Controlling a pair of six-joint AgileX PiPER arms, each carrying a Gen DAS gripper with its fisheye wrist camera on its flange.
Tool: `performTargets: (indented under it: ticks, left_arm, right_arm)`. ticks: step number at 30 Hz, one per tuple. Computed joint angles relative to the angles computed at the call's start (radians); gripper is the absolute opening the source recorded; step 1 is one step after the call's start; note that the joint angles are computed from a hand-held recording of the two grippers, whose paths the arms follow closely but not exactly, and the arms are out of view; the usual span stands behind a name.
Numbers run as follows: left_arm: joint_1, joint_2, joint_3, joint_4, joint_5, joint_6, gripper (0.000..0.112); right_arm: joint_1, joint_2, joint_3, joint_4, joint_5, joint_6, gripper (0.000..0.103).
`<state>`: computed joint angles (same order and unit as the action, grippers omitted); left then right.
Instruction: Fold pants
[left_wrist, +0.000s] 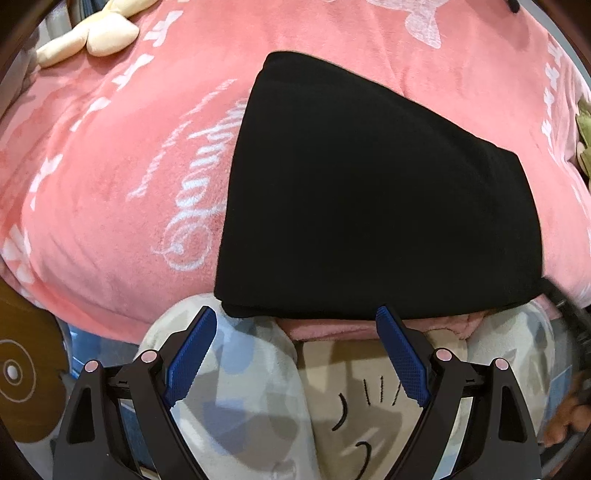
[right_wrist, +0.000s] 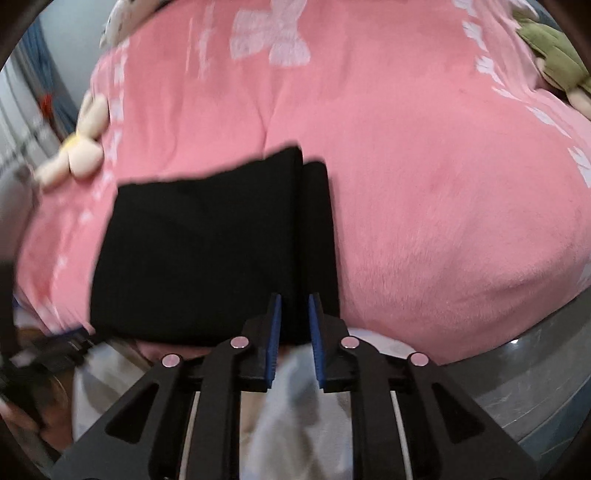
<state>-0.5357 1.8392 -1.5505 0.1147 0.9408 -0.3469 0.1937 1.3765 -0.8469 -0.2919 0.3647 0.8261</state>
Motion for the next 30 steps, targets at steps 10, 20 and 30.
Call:
performTargets:
  ticks: [10, 20, 30]
  left_arm:
    - [-0.022, 0.029, -0.026, 0.004, 0.012, -0.012, 0.086]
    - [-0.002, 0.025, -0.03, -0.03, -0.021, 0.032, 0.086]
    - [0.296, 0.066, 0.027, -0.678, -0.14, 0.403, 0.087]
  right_arm:
    - [-0.074, 0.221, -0.41, 0.356, 0.051, -0.538, 0.016]
    - [-0.14, 0.359, -0.499, 0.23, 0.113, -0.45, 0.025]
    - [-0.28, 0.13, -0.041, 1.006, 0.028, -1.045, 0.072]
